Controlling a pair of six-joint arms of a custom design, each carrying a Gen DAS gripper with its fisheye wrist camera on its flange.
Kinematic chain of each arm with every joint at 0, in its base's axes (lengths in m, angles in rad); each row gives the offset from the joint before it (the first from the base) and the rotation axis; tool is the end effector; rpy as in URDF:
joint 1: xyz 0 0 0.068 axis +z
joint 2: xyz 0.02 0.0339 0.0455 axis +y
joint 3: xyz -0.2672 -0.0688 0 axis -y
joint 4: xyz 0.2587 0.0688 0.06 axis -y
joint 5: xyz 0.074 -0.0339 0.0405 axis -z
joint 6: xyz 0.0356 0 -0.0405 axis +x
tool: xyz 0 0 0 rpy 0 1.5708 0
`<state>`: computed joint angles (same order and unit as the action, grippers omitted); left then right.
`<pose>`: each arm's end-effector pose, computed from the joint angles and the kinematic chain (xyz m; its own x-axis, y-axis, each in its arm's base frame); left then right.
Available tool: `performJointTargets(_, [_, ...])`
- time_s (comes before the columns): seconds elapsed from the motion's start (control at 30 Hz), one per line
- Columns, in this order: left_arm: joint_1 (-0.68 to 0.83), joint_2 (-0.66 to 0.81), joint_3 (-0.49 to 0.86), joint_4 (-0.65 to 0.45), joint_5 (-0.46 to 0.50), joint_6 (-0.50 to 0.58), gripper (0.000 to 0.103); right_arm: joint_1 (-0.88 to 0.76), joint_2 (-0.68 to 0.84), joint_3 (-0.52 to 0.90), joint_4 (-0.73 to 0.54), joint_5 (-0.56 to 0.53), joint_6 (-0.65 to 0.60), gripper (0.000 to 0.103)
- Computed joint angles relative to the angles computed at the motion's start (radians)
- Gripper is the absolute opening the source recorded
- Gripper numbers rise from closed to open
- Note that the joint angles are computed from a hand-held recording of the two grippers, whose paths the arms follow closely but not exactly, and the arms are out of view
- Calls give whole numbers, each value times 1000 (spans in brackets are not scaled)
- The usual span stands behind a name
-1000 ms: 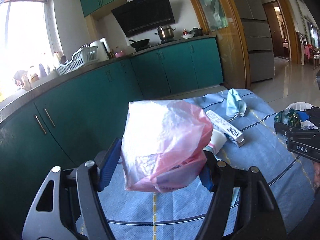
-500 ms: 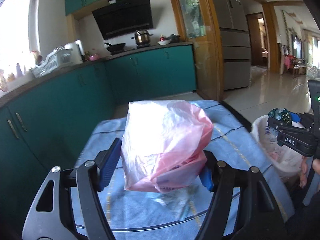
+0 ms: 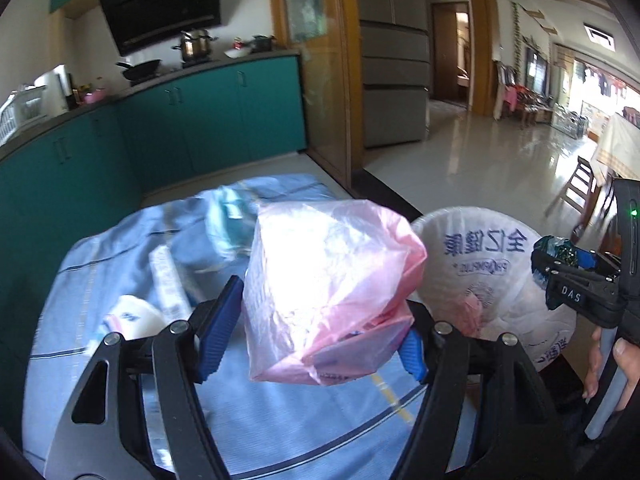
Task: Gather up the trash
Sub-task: 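Release the pink bag from the left tool while the right tool drops the green bag into the wastebasket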
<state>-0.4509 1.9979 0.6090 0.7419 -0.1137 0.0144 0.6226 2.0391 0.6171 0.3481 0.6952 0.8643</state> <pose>0.2932 -0.1375 0.0472 -0.5374 0.2761 -0.7968 0.3593 0.9298 0.0799 0.2461 0.1486 0.0159 -0.6155 0.2772 -0.7378 0.4135 0.9105 -0.0029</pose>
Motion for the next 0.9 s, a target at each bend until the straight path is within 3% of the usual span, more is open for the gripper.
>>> performJointTargets(0.23, [-106,105,136,-75,-21,-18,70,-34,32,16,-1,-36,0,61])
performJointTargets(0.4, [-148,145,230,-140,-23,-15,70,-35,-3,-17,23,-3,67,80])
performJointTargets(0.53, [-198,183,288,-171,-19,-19,72,-43,-38,-68,30,58,179,81])
performJointTargets(0.63, [-222,219,338,-198,6,-15,80,-68,-45,-82,13,68,252,82])
performJointTargets(0.77, [-253,241,346,-175,-8,5,90,-113,-36,-102,47,15,277,82])
performJointTargets(0.9, [-254,223,309,-145,-31,6,91,-111,-35,-98,49,15,270,82])
